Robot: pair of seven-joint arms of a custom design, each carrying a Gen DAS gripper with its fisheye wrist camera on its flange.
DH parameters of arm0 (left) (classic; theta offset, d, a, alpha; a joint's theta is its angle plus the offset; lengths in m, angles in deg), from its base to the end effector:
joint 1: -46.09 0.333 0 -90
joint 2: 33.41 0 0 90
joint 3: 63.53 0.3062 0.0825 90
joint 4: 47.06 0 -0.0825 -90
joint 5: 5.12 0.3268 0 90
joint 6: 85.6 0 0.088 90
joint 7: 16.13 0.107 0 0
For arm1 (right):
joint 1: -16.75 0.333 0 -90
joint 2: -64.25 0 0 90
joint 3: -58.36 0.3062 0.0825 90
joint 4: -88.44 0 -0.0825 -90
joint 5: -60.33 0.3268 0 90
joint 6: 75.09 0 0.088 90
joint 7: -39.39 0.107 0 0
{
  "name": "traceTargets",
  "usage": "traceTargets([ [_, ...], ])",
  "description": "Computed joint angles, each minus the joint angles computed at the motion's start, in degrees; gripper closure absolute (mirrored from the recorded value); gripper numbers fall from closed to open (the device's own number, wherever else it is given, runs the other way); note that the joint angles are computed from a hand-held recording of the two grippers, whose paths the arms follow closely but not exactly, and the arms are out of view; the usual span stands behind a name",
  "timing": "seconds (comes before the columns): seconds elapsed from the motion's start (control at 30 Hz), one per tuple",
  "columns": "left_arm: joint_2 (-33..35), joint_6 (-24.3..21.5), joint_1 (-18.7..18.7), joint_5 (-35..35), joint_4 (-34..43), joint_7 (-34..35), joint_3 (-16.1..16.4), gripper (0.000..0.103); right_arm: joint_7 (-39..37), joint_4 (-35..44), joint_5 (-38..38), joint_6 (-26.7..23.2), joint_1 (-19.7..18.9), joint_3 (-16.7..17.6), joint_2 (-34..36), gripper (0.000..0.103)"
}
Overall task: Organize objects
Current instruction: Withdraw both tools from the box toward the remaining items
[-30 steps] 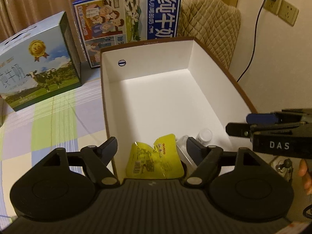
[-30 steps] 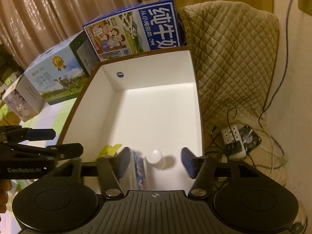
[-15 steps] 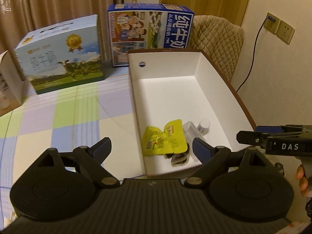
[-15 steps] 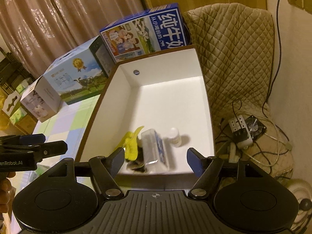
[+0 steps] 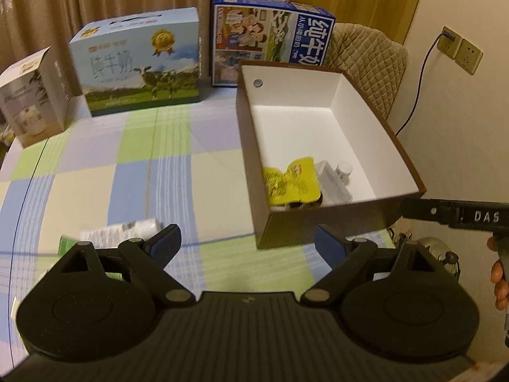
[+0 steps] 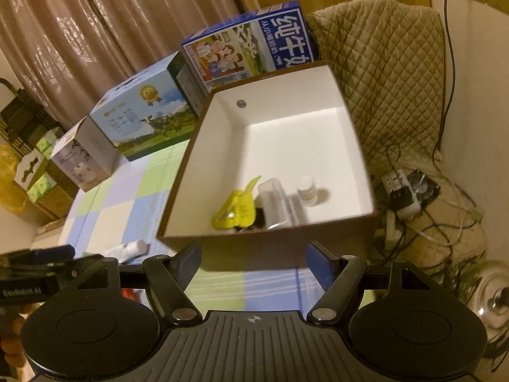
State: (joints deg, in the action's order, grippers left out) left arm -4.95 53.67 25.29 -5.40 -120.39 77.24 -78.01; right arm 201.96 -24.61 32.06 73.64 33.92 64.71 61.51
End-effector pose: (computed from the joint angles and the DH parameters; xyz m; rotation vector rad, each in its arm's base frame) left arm 0.5871 -0.3582 0.5532 -1.2904 2.4495 -0.9176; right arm 0.4887 0.2242 0.5752 -1.2212 2.1016 -0.4545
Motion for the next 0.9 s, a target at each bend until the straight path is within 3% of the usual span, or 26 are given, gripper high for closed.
traceTargets([
  [0.17, -6.3, 3.0, 3.0, -2.5, -10.1, 1.2, -0.4, 0.014, 2.4, 0.0, 0.8, 1.3, 1.3, 0.9, 0.5, 0.020],
  [0.4, -13.4, 5.8, 6.7, -6.3, -20.6, 3.3, -0.2, 0.014, 3.6, 2.3, 0.5, 1.9, 4.0, 1.6, 2.8, 0.013],
  [0.9, -24.0, 9.7, 11.6, -9.3, -35.7, 4.8, 3.2, 0.014, -2.6, 12.9, 3.8, -0.3, 11.7, 0.4, 13.0, 0.012],
])
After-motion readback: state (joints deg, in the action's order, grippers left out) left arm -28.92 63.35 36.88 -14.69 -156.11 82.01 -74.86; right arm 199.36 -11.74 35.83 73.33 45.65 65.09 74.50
